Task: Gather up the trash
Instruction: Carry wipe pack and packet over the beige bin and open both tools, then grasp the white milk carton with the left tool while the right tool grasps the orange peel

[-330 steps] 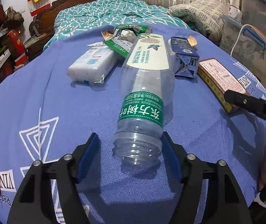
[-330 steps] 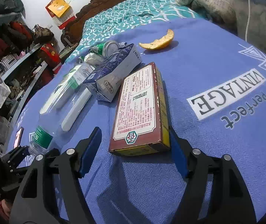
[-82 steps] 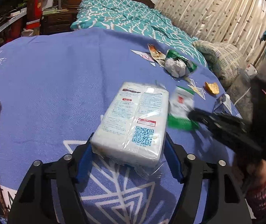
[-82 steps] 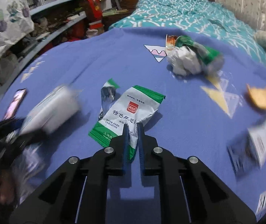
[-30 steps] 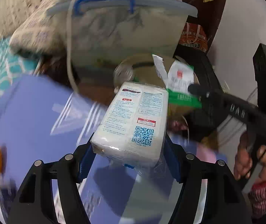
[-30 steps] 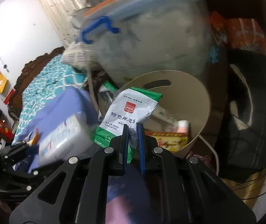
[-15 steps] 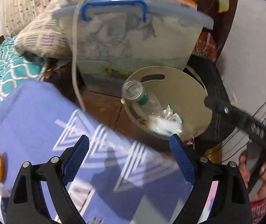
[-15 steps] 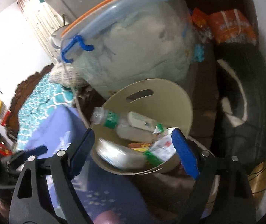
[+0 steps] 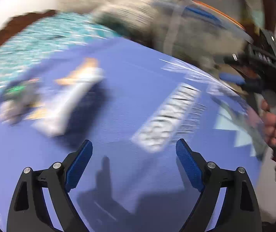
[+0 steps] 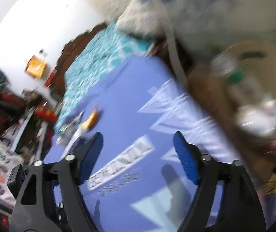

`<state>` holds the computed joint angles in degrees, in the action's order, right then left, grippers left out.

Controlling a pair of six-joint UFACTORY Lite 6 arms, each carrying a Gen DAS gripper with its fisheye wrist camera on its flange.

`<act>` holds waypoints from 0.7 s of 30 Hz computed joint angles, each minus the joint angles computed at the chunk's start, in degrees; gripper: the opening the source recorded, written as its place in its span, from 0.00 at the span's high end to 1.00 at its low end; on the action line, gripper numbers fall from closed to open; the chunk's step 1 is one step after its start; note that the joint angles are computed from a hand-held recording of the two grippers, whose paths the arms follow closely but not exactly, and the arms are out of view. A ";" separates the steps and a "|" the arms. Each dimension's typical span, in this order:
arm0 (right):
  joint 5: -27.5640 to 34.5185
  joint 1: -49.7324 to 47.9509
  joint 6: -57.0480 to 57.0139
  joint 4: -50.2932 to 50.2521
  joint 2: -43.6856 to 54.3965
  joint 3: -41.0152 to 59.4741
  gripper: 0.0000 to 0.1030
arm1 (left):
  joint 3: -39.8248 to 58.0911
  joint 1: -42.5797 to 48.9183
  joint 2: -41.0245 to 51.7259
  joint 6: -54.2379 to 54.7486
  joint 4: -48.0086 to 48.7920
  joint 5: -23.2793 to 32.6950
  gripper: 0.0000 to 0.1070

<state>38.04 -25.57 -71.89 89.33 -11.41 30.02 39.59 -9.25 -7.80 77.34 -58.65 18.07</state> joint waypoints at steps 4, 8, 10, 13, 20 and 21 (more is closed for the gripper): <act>-3.40 12.06 -1.30 8.15 6.70 3.43 0.32 | 2.77 6.23 -0.51 11.57 -10.41 -4.75 0.12; -5.46 21.02 -3.18 14.65 15.01 9.65 0.32 | 17.24 2.40 17.17 -6.29 8.08 -6.94 0.12; -5.13 22.39 -1.94 14.06 19.62 14.43 0.32 | 21.80 0.94 24.11 -17.78 18.98 -8.95 0.18; -6.88 24.87 1.70 12.14 29.31 26.04 0.32 | 27.25 4.93 28.57 -19.84 19.35 -0.97 0.44; -7.94 29.45 22.60 -1.87 56.22 61.28 0.32 | 14.38 27.20 16.88 8.49 3.74 6.50 0.50; -8.10 30.07 27.95 -6.41 60.19 67.27 0.34 | 14.30 31.47 16.45 9.15 4.53 8.46 0.50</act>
